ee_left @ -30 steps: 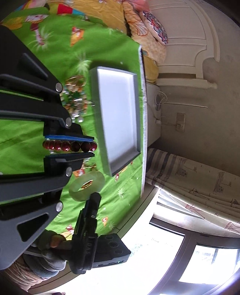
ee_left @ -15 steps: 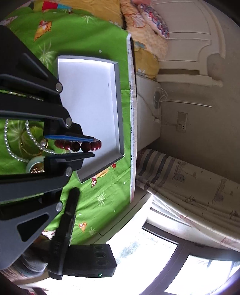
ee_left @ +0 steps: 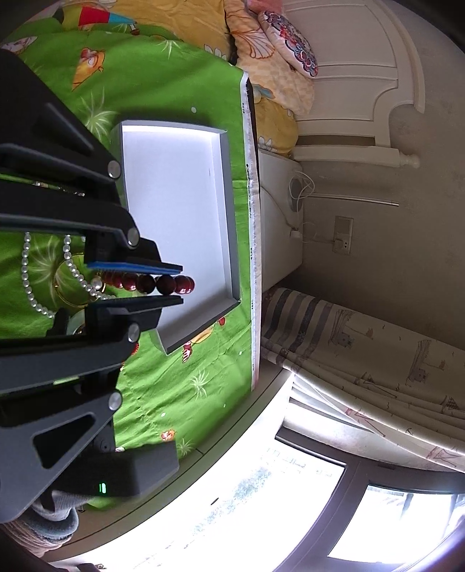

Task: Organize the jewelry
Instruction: 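Carry both pieces into the grey box and open both tools to release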

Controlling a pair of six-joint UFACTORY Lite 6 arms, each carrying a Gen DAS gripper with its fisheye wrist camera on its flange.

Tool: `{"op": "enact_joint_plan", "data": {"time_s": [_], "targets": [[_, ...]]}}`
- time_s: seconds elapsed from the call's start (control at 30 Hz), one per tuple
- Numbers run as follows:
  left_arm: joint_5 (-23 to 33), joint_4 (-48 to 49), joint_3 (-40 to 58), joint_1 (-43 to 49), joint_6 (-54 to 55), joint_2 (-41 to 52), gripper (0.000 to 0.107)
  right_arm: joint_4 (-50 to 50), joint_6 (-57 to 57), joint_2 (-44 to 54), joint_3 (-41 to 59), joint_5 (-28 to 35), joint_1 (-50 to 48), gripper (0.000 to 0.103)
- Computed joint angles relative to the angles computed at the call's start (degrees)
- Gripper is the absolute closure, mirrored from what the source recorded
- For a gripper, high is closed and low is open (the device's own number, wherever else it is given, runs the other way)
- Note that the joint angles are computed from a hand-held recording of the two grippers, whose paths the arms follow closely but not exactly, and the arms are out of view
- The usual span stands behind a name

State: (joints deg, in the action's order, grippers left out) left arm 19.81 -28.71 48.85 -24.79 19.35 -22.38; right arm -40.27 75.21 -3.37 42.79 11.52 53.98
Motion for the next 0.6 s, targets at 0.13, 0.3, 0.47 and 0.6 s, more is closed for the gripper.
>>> {"op": "enact_joint_plan", "data": {"time_s": [0.13, 0.3, 0.47, 0.6], "targets": [[0.79, -2.84, -1.51, 1.24, 3.23, -2.04, 0.096, 6.62, -8.88, 8.81, 9.23, 10.05, 2.31, 0.078], [1.78, -8.85, -2.64, 4.04, 9.52, -2.92, 0.096, 1.09, -6.79, 10.92, 10.14, 8.72, 1.68, 0.082], [3.71, -10.88, -2.20, 7.01, 13.15, -3.13, 0.096, -11.84, 9.30, -5.60, -10.71, -21.27, -11.84, 0.087], [4.12, -11.11, 0.59, 7.84, 14.63, 0.68, 0.096, -12.41, 9.62, -12.02, -22.08, -45.25, -24.68, 0.088]]}}
